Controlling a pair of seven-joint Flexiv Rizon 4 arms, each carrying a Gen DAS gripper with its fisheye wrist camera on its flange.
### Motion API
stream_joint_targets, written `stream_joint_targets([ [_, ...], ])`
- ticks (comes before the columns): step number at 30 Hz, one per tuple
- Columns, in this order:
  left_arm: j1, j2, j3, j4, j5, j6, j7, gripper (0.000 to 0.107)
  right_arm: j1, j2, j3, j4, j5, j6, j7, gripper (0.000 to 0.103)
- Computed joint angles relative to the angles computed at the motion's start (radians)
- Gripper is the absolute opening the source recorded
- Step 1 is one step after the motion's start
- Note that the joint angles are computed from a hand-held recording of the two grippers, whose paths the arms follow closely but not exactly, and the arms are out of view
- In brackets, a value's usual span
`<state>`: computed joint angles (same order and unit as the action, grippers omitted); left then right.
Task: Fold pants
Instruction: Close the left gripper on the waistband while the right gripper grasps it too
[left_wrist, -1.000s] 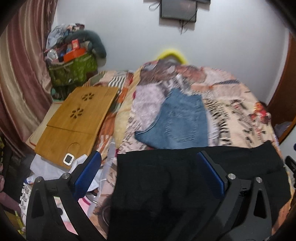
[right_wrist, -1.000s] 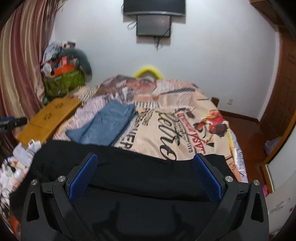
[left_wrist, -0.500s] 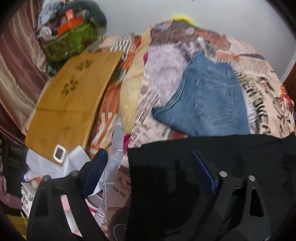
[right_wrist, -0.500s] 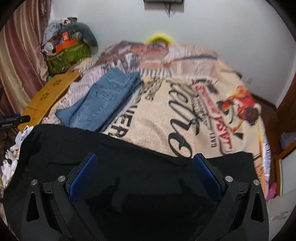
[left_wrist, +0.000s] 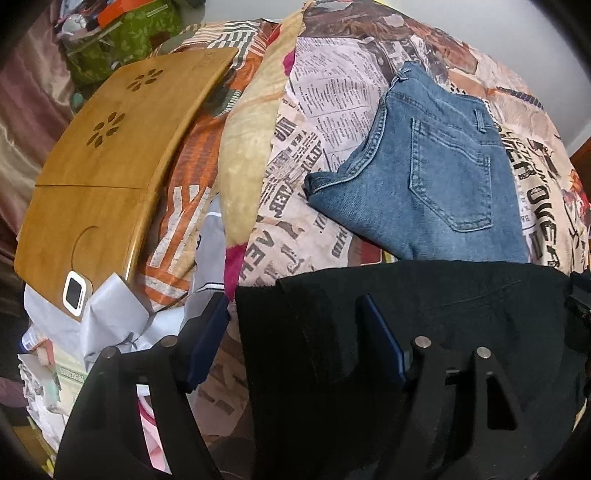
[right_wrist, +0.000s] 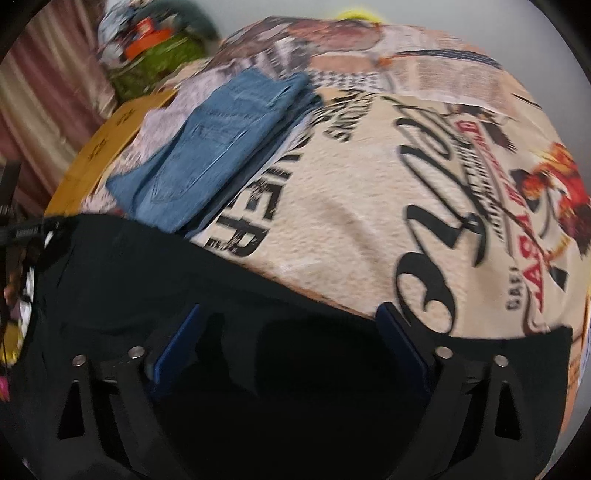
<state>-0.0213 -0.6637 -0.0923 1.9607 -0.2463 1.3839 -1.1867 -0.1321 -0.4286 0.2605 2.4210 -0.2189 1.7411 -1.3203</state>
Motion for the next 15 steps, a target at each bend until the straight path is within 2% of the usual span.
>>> stream_joint_targets([
  [2,0.008,0.009,-0.005,0.022,0.003,0.02,0.008,0.067,0.016,-0.01,-0.011,-0.006,-0.006,-0.03,-0.006,0.076],
  [6,0.029,0.04,-0.018,0.074,0.005,0.054,0.022,0.053,0.15,-0.002,-0.13,0.021,0.013,-0.003,-0.015,0.065],
  [7,0.035,0.046,-0.022,0.084,0.005,0.062,0.026,0.047,0.188,0.0,-0.164,0.029,0.02,0.007,-0.019,0.059],
  [8,0.029,0.053,-0.011,0.092,0.008,0.068,0.022,0.035,0.224,0.001,-0.194,0.035,0.028,0.016,-0.022,0.056],
  [10,0.035,0.066,-0.013,0.109,0.008,0.083,0.021,0.022,0.282,0.004,-0.245,0.049,0.042,0.032,-0.035,0.041],
  [11,0.042,0.073,-0.018,0.117,0.005,0.092,0.021,0.011,0.292,0.005,-0.252,0.051,0.047,0.036,-0.042,0.036],
  [13,0.045,0.084,-0.019,0.123,0.0,0.099,0.013,0.006,0.264,0.005,-0.22,0.051,0.045,0.041,-0.053,0.021],
  [15,0.087,0.095,-0.065,0.138,-0.018,0.109,0.032,0.005,0.271,0.006,-0.215,0.049,0.052,0.042,-0.054,0.013],
])
